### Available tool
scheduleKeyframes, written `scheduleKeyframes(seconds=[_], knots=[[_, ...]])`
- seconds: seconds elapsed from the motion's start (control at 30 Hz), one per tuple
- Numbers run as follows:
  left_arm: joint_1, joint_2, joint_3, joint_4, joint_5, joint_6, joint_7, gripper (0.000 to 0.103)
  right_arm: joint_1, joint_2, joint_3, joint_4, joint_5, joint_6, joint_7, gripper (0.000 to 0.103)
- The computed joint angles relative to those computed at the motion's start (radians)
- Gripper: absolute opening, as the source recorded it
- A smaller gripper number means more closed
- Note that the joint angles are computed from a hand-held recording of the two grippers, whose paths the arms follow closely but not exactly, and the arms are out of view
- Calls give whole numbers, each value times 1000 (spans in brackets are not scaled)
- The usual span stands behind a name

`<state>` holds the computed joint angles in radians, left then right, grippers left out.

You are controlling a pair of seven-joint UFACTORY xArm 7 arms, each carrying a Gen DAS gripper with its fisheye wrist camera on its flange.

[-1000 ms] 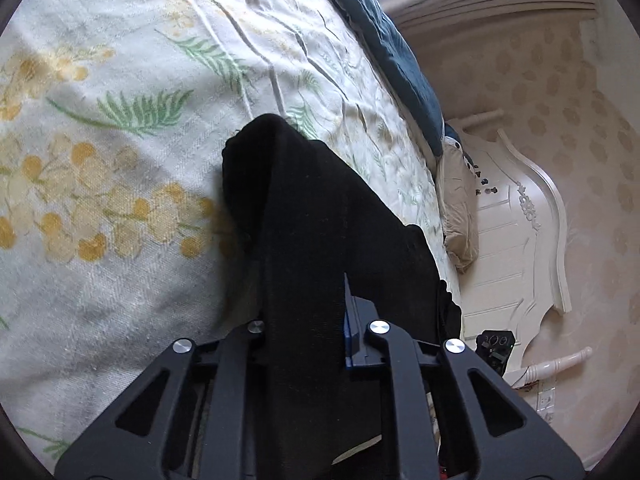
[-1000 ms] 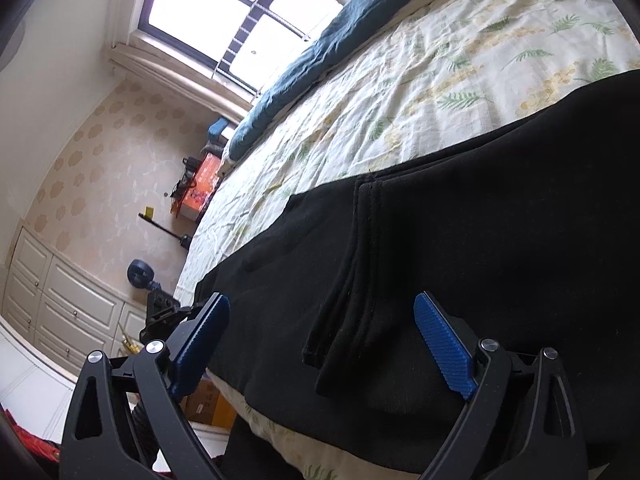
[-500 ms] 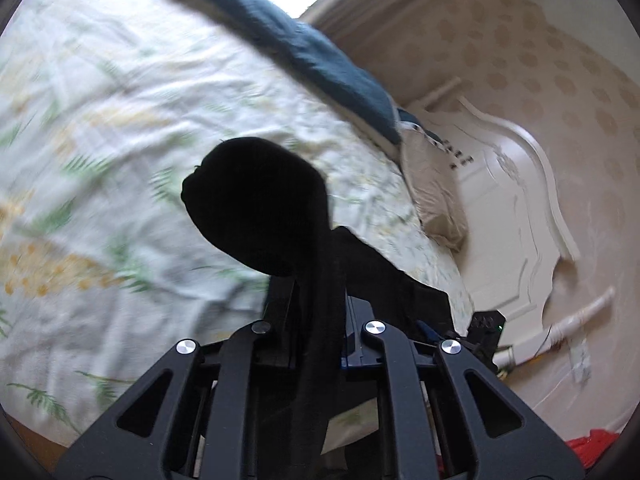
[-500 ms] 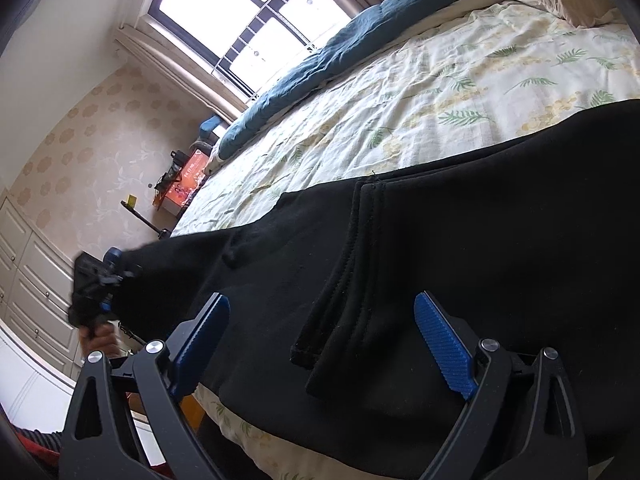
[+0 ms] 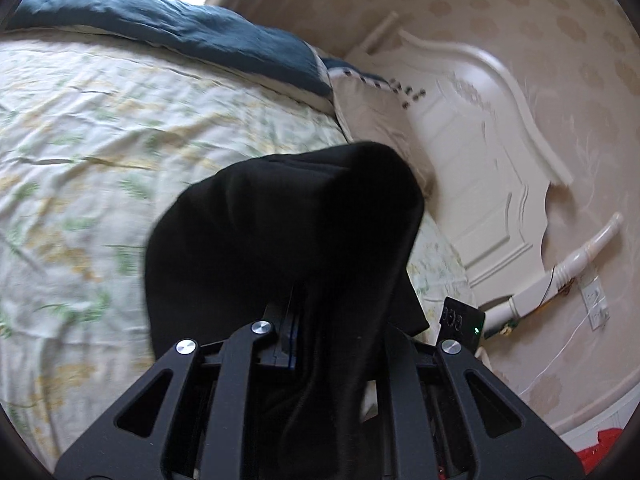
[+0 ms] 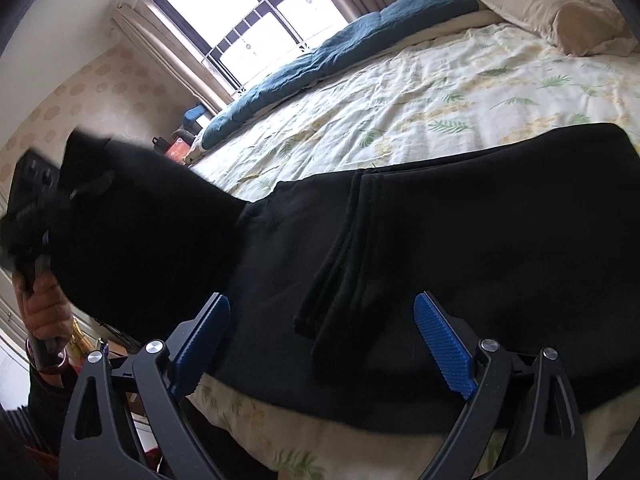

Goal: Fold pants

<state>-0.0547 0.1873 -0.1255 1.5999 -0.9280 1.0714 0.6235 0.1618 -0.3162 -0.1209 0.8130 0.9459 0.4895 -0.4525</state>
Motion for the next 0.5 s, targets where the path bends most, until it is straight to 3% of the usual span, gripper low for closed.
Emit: scheduleKeyframes(seconds=[0.27,0.5], knots=[[-172,50,-70,3,204,-202,-108,12,-17,-160,-25,-118,-52,-9,70,93],[-316,146,-91,2,493,-350,-267,13,-28,-278,-62,-202,-161,-15,185,93]])
